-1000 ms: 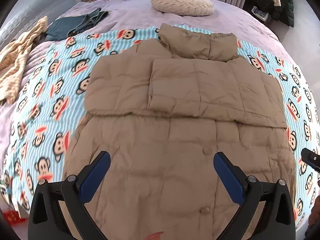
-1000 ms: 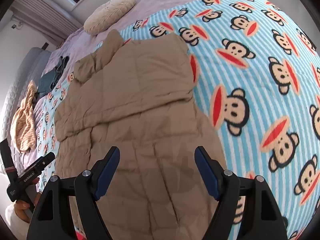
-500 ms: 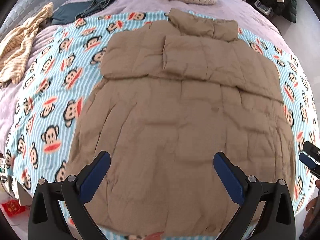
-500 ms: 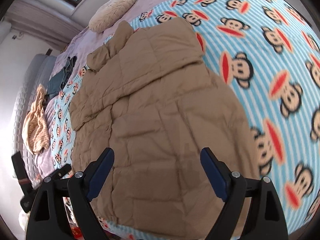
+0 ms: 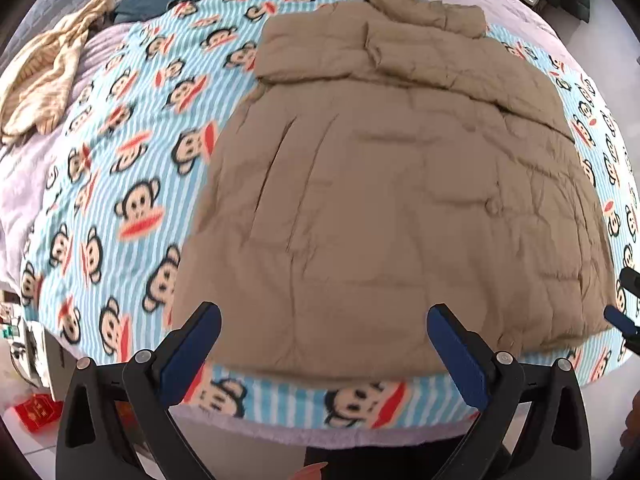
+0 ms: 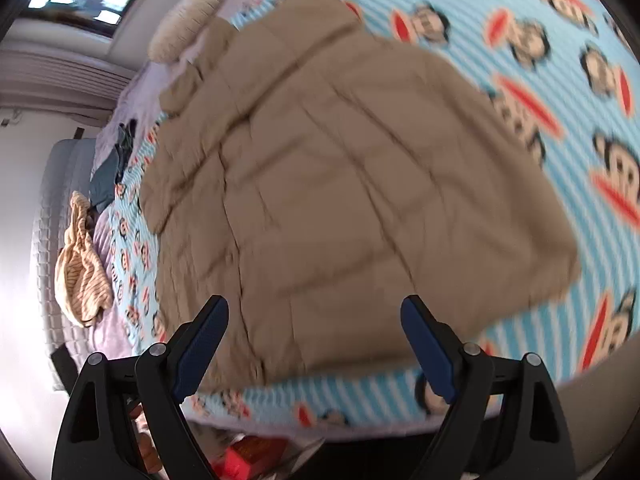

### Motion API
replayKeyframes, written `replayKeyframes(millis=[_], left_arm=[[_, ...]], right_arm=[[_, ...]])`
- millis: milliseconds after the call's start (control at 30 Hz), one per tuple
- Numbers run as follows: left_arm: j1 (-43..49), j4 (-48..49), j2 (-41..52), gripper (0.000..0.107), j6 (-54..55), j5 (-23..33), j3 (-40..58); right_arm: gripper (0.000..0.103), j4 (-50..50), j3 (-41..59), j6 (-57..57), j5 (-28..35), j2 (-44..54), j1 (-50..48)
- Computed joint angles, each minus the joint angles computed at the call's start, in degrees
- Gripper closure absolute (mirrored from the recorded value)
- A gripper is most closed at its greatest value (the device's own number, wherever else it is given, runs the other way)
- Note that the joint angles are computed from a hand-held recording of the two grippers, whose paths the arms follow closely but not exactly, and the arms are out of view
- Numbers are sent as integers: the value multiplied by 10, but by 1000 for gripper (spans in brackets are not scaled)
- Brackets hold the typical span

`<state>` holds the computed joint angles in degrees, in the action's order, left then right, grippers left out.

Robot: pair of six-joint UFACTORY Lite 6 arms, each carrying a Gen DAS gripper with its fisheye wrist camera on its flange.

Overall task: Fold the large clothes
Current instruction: 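Move both tools toward the jacket hem to prepare the next fold, then grasp the jacket hem with both tools and lift it toward the collar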

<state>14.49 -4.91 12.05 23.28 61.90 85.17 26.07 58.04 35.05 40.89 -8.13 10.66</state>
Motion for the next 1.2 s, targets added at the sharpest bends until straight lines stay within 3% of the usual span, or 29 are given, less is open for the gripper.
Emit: replayKeyframes(millis=[133,433,633,967,1200], left_arm=[[22,30,-33,4,15,-39,-55],[77,9,-33,4,68,-29,-75],[118,-67,-7,4,121,12,-50],[248,-178,114,4,151,103,11],[261,-226,180,4,153,123,3]], right_arm=[[13,20,-59,37,-13,-48,9],[13,79,-174,71,-58,-121,1],[13,135,-237,59,-71,-158,-22],[13,205,-330,4,-64,-237,-80],[13,270,-374,-72,-67,-260,-119]])
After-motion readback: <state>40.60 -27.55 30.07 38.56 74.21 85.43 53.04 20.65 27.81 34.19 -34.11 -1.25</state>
